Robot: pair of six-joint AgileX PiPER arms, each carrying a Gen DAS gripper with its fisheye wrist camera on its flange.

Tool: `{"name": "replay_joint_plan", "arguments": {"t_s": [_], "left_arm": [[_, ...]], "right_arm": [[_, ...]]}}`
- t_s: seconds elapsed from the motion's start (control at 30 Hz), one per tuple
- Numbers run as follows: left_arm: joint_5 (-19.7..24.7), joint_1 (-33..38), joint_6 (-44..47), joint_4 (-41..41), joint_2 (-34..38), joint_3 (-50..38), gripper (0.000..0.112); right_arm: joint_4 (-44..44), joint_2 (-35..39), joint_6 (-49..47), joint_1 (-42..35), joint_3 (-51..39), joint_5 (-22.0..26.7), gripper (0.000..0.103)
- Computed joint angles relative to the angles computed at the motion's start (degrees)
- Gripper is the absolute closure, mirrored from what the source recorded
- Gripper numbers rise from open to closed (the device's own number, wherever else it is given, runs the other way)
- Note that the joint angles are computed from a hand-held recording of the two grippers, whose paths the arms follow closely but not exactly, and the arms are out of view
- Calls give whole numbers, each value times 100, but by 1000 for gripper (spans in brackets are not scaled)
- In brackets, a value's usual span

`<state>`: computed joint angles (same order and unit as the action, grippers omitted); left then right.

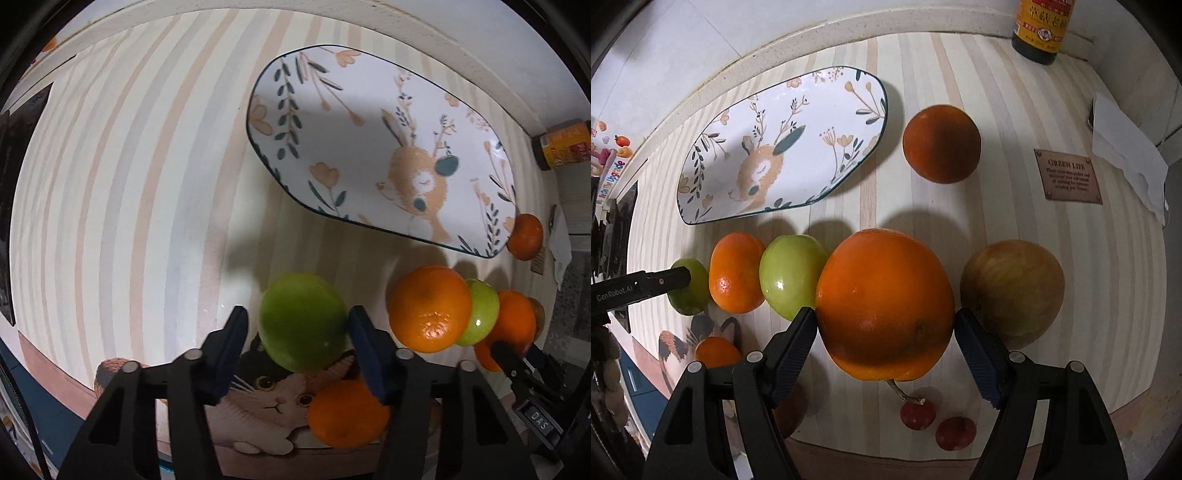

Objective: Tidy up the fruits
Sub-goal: 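Grasp the small green apple with the left tool while the right tool grasps the large orange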

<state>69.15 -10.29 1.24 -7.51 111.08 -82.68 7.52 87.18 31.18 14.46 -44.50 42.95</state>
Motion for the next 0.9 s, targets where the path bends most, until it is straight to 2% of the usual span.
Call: {"name": "replay_joint_plan", "arguments": {"t_s": [0.2, 0.4, 0.63, 0.77, 0.9], "left_arm": [[-213, 181, 310, -379, -253, 515, 59], [-292, 342, 401, -532, -281, 696, 60], [-627, 23, 275, 229, -423, 975, 60], [-818, 12, 335, 248, -568, 1260, 60], [-1013, -246, 90, 375, -581, 1394, 60]], "right_arm": [[-28, -143, 149, -22, 119, -94, 24], [-10, -88, 2, -134, -49, 98, 25], [532, -469, -195, 125, 211, 463, 26], [401, -655, 187, 394, 371, 373, 24], [517, -587, 141, 240, 343, 281, 22]]}}
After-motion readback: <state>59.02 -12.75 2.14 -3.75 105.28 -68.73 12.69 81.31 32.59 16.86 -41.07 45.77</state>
